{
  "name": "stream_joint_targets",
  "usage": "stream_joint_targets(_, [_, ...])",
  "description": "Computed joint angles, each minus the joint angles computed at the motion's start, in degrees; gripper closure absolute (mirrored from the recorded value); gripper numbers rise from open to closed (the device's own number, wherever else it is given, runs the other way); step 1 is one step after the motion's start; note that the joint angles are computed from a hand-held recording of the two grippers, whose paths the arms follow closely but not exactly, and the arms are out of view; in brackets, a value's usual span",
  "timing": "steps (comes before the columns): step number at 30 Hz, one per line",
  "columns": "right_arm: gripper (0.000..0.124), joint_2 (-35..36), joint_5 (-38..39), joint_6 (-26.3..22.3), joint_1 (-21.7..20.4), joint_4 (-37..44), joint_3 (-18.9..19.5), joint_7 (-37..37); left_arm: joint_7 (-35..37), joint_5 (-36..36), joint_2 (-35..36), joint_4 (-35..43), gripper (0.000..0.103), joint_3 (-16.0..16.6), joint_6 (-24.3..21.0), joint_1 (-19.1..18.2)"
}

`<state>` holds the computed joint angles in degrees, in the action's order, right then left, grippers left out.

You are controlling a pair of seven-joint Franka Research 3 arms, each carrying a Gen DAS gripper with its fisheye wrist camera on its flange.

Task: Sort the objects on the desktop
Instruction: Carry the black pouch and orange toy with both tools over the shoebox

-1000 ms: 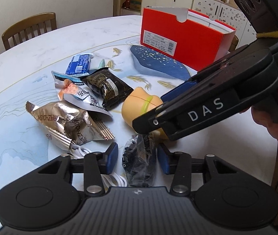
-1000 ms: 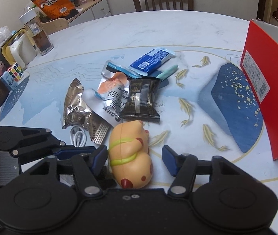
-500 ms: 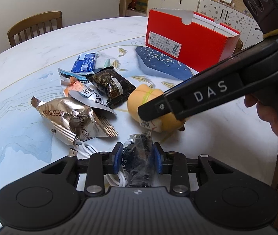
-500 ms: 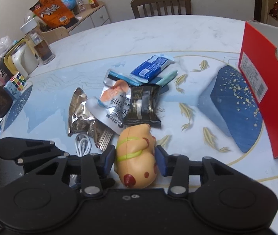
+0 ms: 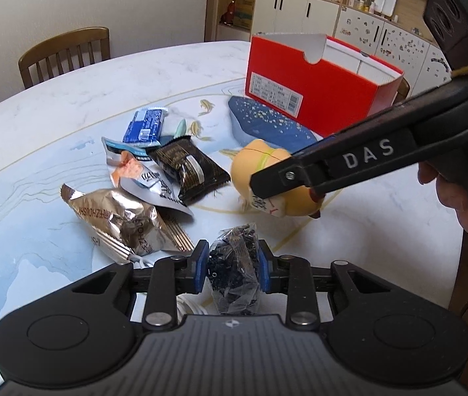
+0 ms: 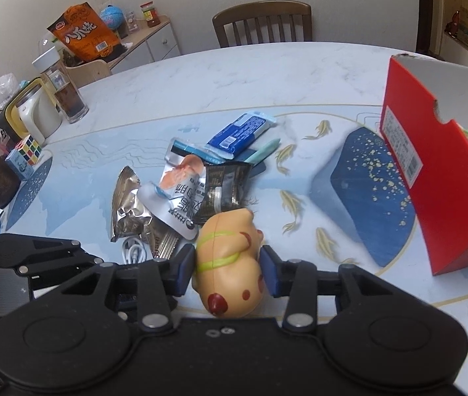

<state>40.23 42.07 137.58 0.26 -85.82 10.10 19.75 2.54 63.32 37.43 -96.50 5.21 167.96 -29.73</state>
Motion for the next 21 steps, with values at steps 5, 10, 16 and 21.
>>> stream_joint_targets(5, [0.082, -0.3, 0.6, -0.9, -0.8, 0.4, 0.1, -0.5, 0.9, -1.2, -1.0, 0.0, 0.074, -0.8, -1.8, 0.3])
stream_joint_targets(10, [0.082, -0.6, 1.0, -2.4, -1.6, 1.3, 0.0, -1.0, 2.7, -1.7, -2.1, 0.4, 0.074, -1.9, -4.0, 0.6])
stream_joint_targets(16, [0.082, -1.1, 1.9, -4.3, -2.5, 2.6, -0.2, -1.9, 4.6, -2.6, -2.3, 1.8, 0.074, -2.9, -6.9, 0.6])
stream_joint_targets(21, [0.082, -0.7, 2.1, -6.7, -3.3, 5.2, -0.7, -1.8, 5.0, -2.9, -2.4, 2.8, 0.074, -3.4, -8.8, 0.5])
